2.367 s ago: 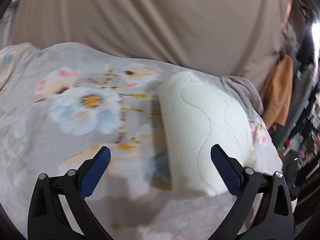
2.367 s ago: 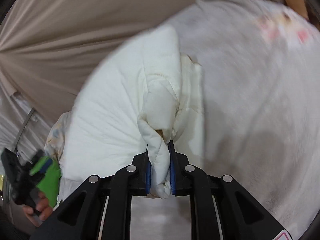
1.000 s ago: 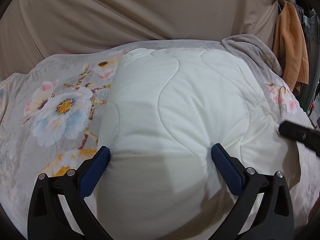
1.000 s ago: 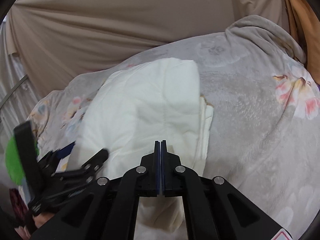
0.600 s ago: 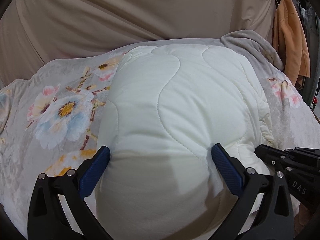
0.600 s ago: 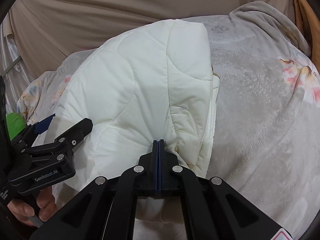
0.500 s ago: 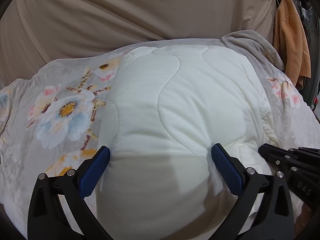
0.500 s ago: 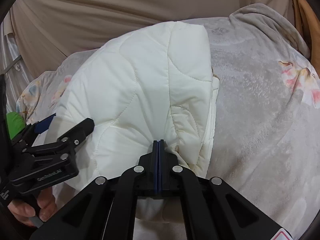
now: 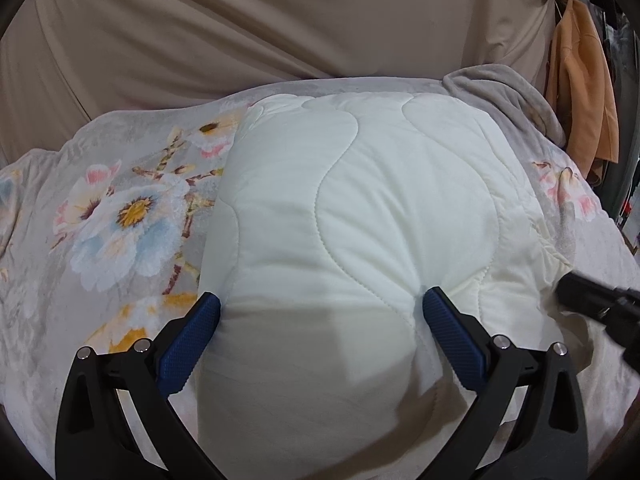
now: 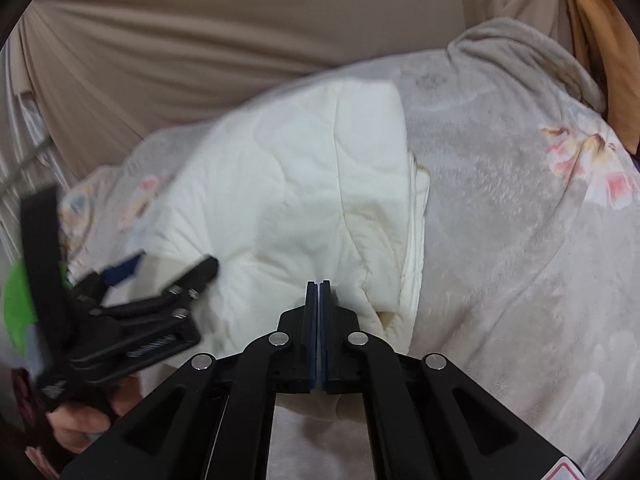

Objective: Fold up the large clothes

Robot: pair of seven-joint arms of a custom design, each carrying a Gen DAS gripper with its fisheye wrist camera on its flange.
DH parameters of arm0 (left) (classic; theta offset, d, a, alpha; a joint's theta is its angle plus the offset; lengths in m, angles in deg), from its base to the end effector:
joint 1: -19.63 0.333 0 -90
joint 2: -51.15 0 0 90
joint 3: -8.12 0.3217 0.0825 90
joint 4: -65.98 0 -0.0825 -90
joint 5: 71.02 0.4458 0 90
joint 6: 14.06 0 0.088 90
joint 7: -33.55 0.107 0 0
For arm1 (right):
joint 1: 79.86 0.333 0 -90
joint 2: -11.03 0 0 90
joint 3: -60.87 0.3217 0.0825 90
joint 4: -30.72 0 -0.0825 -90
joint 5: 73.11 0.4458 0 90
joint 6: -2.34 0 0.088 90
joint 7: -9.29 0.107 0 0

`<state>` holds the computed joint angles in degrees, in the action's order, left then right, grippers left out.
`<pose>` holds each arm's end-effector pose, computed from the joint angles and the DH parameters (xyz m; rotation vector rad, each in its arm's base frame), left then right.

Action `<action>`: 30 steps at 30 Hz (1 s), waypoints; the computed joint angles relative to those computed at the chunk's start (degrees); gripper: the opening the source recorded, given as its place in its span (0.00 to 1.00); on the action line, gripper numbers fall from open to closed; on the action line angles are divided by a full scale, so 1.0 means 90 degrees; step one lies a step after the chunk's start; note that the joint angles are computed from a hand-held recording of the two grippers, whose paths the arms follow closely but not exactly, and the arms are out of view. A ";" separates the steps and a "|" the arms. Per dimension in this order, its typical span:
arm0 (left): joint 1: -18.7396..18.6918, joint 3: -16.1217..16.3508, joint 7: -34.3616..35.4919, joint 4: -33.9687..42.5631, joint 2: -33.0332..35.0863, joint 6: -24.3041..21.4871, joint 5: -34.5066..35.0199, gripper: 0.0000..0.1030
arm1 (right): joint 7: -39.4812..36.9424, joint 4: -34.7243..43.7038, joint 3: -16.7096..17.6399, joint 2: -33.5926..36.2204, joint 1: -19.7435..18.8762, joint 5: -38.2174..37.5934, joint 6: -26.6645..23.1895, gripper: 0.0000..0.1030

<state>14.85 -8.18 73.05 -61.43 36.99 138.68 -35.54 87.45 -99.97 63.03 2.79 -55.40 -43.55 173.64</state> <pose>0.5314 -0.2322 0.5262 -1.7524 1.6875 -0.7020 0.5424 0.2334 0.4818 -1.7718 1.4528 -0.3436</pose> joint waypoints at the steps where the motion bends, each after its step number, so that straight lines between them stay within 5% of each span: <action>1: -0.0026 0.0031 0.0066 -0.0006 -0.0016 0.0007 -0.0075 0.96 | 0.0136 -0.0051 0.0039 -0.0069 -0.0063 -0.0099 0.0089 0.15; 3: -0.0066 0.0079 0.0189 -0.0028 -0.0068 0.0020 -0.0240 0.96 | 0.0288 -0.0012 0.0028 -0.0065 -0.0122 -0.0231 0.0038 0.36; 6: -0.0110 0.0159 0.0413 -0.0128 -0.0227 0.0155 -0.0559 0.95 | 0.1010 0.0137 0.0180 0.0130 -0.0431 -0.0964 -0.0188 0.45; 9: -0.0102 0.0214 0.0641 -0.0229 -0.0415 0.0260 -0.0871 0.95 | 0.0572 0.0350 0.0023 0.0364 -0.0317 -0.0425 -0.0447 0.55; 21: -0.0724 0.1344 0.3336 -0.0372 -0.0223 0.0496 -0.4454 0.96 | -0.1675 0.0926 0.0137 0.0877 -0.0650 0.2476 -0.1608 0.72; 26: -0.1367 0.1939 0.5195 -0.0320 0.0081 0.0651 -0.6971 0.96 | -0.2147 0.1096 0.0199 0.1049 -0.0848 0.3161 -0.2086 0.77; 30: -0.1156 0.1678 0.5532 -0.0290 0.0182 0.0770 -0.7253 0.96 | -0.2373 0.1367 0.0231 0.1349 -0.1030 0.3640 -0.2620 0.80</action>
<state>4.44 6.92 122.84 -64.04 38.63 145.61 -100.82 66.09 -87.66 65.11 14.93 -64.66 -10.79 150.06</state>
